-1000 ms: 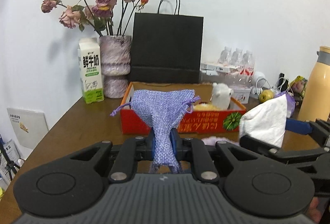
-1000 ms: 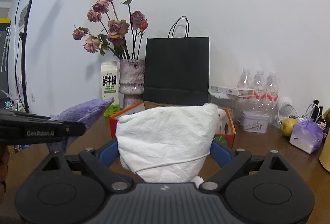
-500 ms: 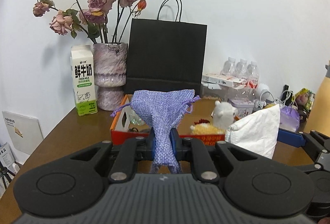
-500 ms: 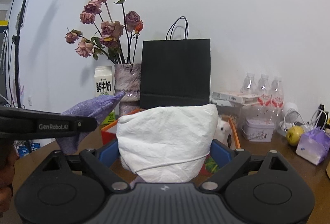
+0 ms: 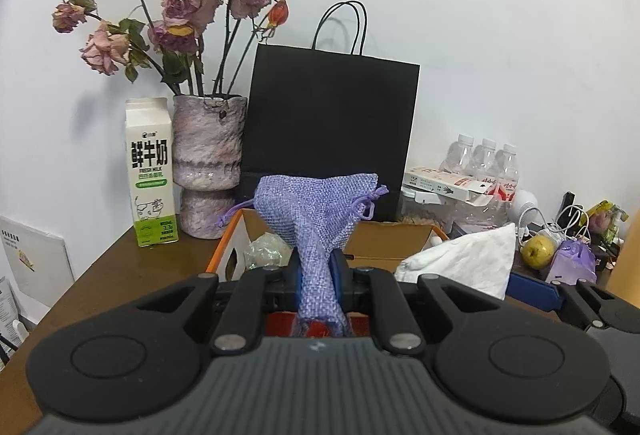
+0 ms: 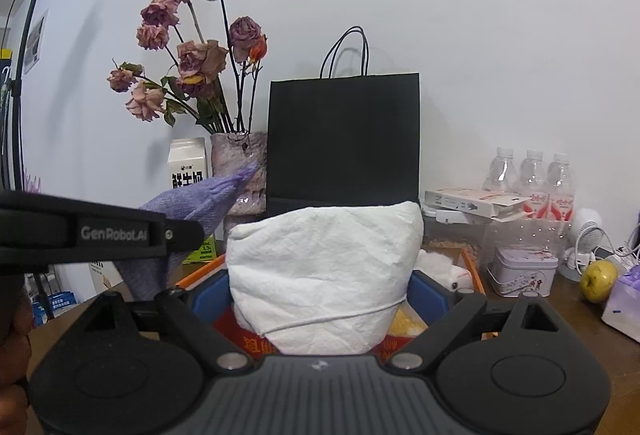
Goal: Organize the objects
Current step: 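Carry the pouch and white cloth with both grippers over the box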
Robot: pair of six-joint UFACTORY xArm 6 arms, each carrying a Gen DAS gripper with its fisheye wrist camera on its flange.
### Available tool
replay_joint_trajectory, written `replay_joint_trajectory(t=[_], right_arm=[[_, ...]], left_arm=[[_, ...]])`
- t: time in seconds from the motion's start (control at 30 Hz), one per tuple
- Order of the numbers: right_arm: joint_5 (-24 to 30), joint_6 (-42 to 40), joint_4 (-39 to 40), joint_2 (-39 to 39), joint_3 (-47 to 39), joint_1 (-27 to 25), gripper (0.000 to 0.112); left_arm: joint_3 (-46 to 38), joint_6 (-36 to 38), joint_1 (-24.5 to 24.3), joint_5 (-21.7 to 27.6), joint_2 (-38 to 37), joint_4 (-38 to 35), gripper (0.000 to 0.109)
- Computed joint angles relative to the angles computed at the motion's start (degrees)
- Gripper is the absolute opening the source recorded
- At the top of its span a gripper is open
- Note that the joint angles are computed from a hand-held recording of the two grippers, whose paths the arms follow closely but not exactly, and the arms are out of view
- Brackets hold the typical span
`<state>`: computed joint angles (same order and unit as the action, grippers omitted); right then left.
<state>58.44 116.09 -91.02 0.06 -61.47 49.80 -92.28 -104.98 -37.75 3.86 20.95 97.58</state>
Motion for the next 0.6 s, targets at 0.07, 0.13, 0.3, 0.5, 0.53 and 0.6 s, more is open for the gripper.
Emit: replay_joint_trajectory(t=[0.07, 0.13, 0.3, 0.5, 0.53, 0.6], right_arm=[[-0.8, -0.2, -0.4, 0.3, -0.4, -0.8, 0.093], [-1.8, -0.4, -0.8, 0.7, -0.8, -1.8, 0.093], [-4.0, -1.1, -1.6, 1.4, -1.6, -4.3, 0.093], [-7.4, -1.6, -3.9, 3.0, -2.9, -8.0, 0.093], [-7.8, -1.9, -4.0, 3.4, -3.3, -8.6, 0.093], [-8.8, -2.5, -4.5, 4.2, -4.2, -9.8, 0.093]], left_arm=[[-1.5, 2.6, 0.1, -0.2, 1.5, -2.3, 0.014], [-2.9, 5.1, 0.2, -0.4, 2.9, -4.7, 0.014], [-7.3, 12.8, 0.7, -1.0, 7.0, -12.1, 0.014], [-12.6, 26.2, 1.0, -1.0, 12.4, -24.8, 0.014], [-13.6, 28.6, 1.0, -0.9, 13.4, -27.0, 0.014], [-15.3, 33.2, 1.0, -0.9, 15.1, -31.5, 0.014]])
